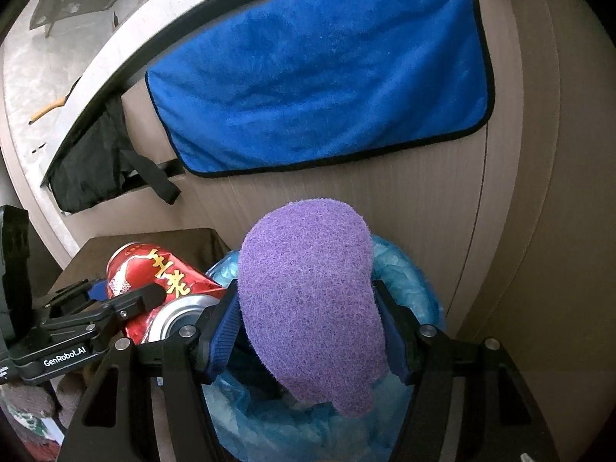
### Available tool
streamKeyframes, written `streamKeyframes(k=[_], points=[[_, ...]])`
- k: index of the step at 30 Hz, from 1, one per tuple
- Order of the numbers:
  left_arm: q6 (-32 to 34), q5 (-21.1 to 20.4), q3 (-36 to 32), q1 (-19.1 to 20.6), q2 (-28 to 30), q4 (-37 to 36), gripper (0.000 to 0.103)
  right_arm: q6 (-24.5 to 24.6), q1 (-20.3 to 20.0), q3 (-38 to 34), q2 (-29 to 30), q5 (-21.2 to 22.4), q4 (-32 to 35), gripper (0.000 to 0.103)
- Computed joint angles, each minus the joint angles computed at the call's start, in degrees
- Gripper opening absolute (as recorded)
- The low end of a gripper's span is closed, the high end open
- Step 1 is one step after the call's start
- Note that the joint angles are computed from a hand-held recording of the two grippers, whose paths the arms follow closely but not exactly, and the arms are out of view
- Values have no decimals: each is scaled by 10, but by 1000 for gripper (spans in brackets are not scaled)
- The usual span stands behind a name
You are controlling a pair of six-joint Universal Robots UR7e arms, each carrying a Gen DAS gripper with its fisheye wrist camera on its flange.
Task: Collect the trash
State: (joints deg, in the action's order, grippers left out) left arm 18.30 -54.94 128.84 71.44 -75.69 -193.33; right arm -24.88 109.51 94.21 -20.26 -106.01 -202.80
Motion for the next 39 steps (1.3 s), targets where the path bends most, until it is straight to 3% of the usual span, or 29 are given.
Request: streamKeyframes(k=[11,17,23,29,33,37,39], points=[[-5,-12,-17,8,13,-2,56,10,-2,-11,4,-4,17,63],[-28,-69,-22,26,-2,20,56,23,-1,-11,2,-12,20,67],[-38,-54,8,14,-33,-8,61,29,6,23,-13,-9,-6,68],[-20,13,100,-35,-95,-69,71,31,30,93,-31,-18,-60,68],[-12,82,184,-93,-159,-102,78,27,59,156,-35,-36,-132,68],[-30,177,268,-179,-242,-84,80,16,94,202,-27,-69,-203,69],[-73,228,307,-230,-313,-20,80,14,111,224,-20,-83,-239,70]])
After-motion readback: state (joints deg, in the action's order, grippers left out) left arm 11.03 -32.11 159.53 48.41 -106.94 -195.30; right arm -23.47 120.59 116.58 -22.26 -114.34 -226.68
